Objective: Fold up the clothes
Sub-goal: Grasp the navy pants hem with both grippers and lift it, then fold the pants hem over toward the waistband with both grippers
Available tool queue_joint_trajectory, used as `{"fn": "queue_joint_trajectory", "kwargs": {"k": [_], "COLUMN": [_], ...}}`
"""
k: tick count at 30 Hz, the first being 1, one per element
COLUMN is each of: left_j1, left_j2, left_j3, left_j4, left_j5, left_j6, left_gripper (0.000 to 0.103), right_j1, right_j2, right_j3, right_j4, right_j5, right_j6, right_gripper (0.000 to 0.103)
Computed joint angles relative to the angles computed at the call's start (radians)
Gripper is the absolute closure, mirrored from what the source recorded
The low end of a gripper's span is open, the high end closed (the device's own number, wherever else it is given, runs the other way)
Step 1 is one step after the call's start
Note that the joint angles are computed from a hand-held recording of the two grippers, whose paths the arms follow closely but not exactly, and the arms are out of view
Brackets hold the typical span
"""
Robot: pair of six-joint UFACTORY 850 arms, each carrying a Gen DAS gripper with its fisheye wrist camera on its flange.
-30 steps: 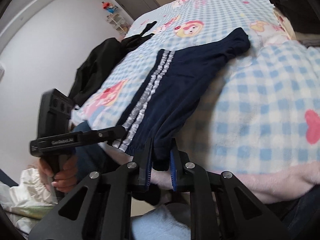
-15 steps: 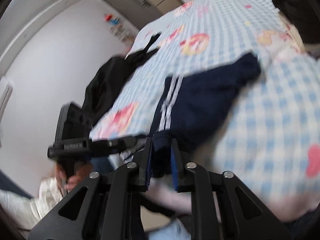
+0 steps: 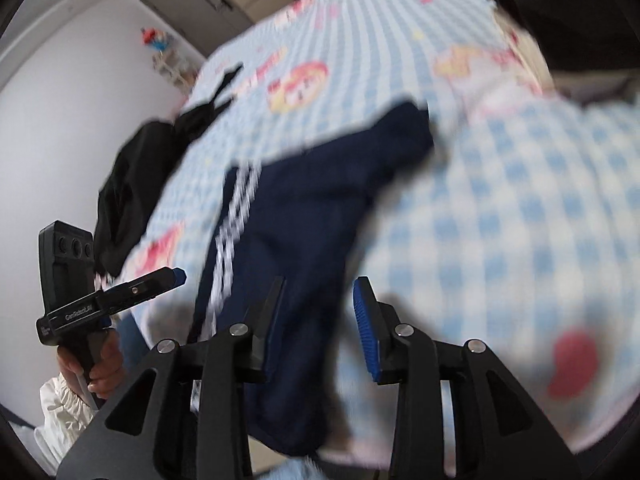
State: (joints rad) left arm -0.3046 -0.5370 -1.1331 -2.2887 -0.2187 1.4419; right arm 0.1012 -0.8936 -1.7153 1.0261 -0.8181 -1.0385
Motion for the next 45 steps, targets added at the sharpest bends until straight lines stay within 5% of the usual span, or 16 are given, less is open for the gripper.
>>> {"fn": "queue_joint_trajectory", "kwargs": {"k": [3,8,12,13,14,15,17,22,28,31,33,34,36,40,45], "left_j1": [0.004,-0.019,-0.031,-0.037,-0.043,-0.049,-0.054,-0.027,0.052,0.090,0.117,0.127,0.124,0.095,0.072], "left_j2": [-0.015,-0.015,-0.037,-0.040,-0.042,-0.039,-0.019,0.026,-0.019,-0.076,-0.115,-0.127,-0.117,-0.101,-0.140], "left_j3": [0.049,0.078,0.075,0.066,0.058,0.053,0.063,0.081,0.000,-0.077,-0.131,-0.149,-0.149,-0.163,-0.231], "left_j4": [0.046,0.098,0.075,0.088,0.103,0.106,0.060,-0.022,0.023,0.028,0.034,0.028,-0.047,-0.150,-0.119], "left_j5": [-0.130,-0.187,-0.251,-0.236,-0.221,-0.206,-0.215,-0.295,-0.377,-0.371,-0.345,-0.332,-0.285,-0.130,-0.022], "left_j6": [-0.146,-0.221,-0.222,-0.230,-0.239,-0.232,-0.166,-0.082,-0.155,-0.193,-0.220,-0.214,-0.088,0.185,0.292], "left_gripper": [0.061,0.047,0.050,0.053,0.069,0.077,0.082,0.084,0.084,0.081,0.051,0.048,0.048,0.048,0.049], "right_j1": [-0.006,0.015,0.015,0.016,0.018,0.018,0.014,-0.001,-0.005,0.011,0.021,0.024,0.029,0.041,0.061], "right_j2": [0.020,0.050,0.033,0.031,0.028,0.031,0.045,0.047,-0.068,-0.149,-0.198,-0.217,-0.247,-0.161,-0.129], "right_j3": [0.051,0.113,0.117,0.117,0.116,0.118,0.126,0.096,-0.097,-0.234,-0.320,-0.357,-0.416,-0.294,-0.258], "right_j4": [0.020,-0.078,-0.086,-0.090,-0.094,-0.089,-0.062,0.000,0.112,0.165,0.150,0.132,0.102,0.117,0.055], "right_j5": [-0.064,-0.028,-0.074,-0.087,-0.100,-0.114,-0.144,-0.235,-0.343,-0.295,-0.247,-0.228,-0.194,-0.029,0.092], "right_j6": [-0.029,-0.038,-0.031,-0.036,-0.041,-0.059,-0.114,-0.159,-0.043,0.062,0.138,0.167,0.207,0.026,-0.065], "right_gripper": [0.058,0.051,0.047,0.052,0.058,0.073,0.085,0.087,0.087,0.080,0.072,0.071,0.069,0.051,0.050]}}
